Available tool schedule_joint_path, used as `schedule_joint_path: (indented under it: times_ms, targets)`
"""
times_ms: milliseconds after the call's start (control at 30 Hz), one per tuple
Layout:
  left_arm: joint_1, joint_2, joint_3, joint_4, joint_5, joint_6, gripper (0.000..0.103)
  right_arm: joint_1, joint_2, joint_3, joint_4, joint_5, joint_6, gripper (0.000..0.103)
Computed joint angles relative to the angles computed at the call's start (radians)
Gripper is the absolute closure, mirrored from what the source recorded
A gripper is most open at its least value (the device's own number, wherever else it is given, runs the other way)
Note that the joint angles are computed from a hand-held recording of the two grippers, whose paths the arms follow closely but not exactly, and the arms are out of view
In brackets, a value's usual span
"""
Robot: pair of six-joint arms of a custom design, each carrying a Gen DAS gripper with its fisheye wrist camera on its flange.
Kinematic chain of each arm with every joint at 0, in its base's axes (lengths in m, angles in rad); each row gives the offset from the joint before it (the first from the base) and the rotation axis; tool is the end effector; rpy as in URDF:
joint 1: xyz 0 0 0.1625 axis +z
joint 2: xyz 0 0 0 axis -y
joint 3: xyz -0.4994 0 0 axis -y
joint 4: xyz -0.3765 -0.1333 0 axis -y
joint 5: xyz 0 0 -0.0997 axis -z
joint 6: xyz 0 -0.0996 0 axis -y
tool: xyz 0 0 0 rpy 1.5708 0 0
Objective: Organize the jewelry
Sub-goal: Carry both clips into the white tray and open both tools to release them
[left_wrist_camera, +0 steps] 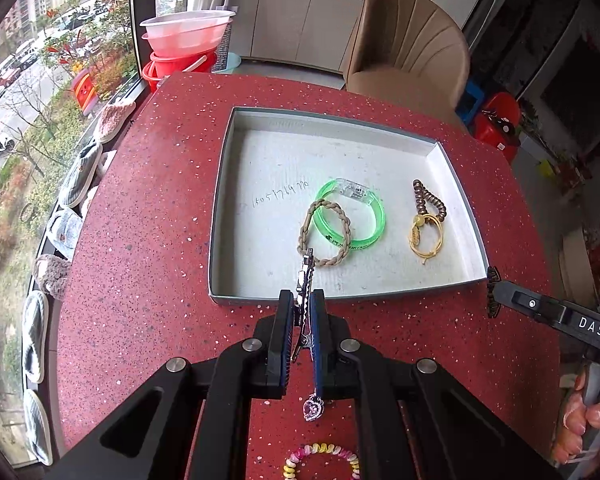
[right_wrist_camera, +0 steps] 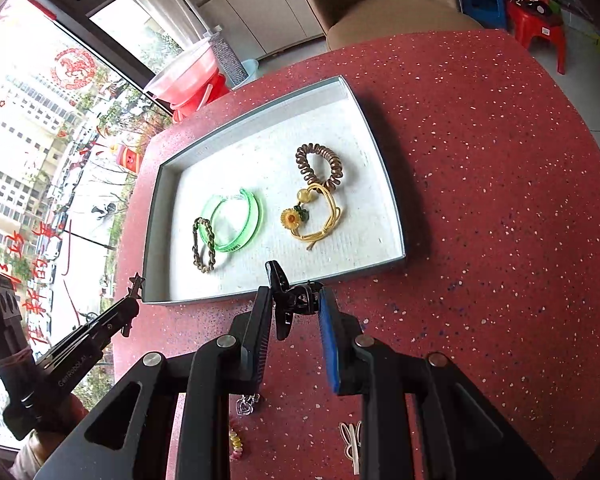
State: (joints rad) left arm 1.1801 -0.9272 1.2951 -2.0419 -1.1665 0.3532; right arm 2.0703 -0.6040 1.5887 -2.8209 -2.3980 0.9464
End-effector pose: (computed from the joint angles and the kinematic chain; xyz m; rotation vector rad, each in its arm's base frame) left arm -0.1298 -0.7680 0.3458 0.9672 2.5590 -0.1518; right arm 0.4038 -0.6149 0.0936 -0.7002 -2.4171 0.9810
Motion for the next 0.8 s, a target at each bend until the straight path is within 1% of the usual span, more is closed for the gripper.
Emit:
schedule_joint_path:
  times_ms: [233,533,667,800]
  targets:
    - [-0.005,0.062,-0.042,-0.03,0.022,0.004,0.076,-0.044,0.028,-0.065,-0.006,0.055,-0.077,0.078]
    - [0.001,0.126,-0.076,-0.035,0.078,-0.003,0.076,-0.096,0.063,-0.118,0.019,0.141,-0.121,0.078]
    - [-0.001,0.14,-0.067,-0.046,0.101,0.004,0.076,-0.111,0.07,-0.13,0.044,0.155,-0.132,0.078]
    - [-0.005,0.151,-0.056,-0.06,0.119,0.003,0.076,-0.124,0.063,-0.122,0.055,0.152,-0.133,0.078]
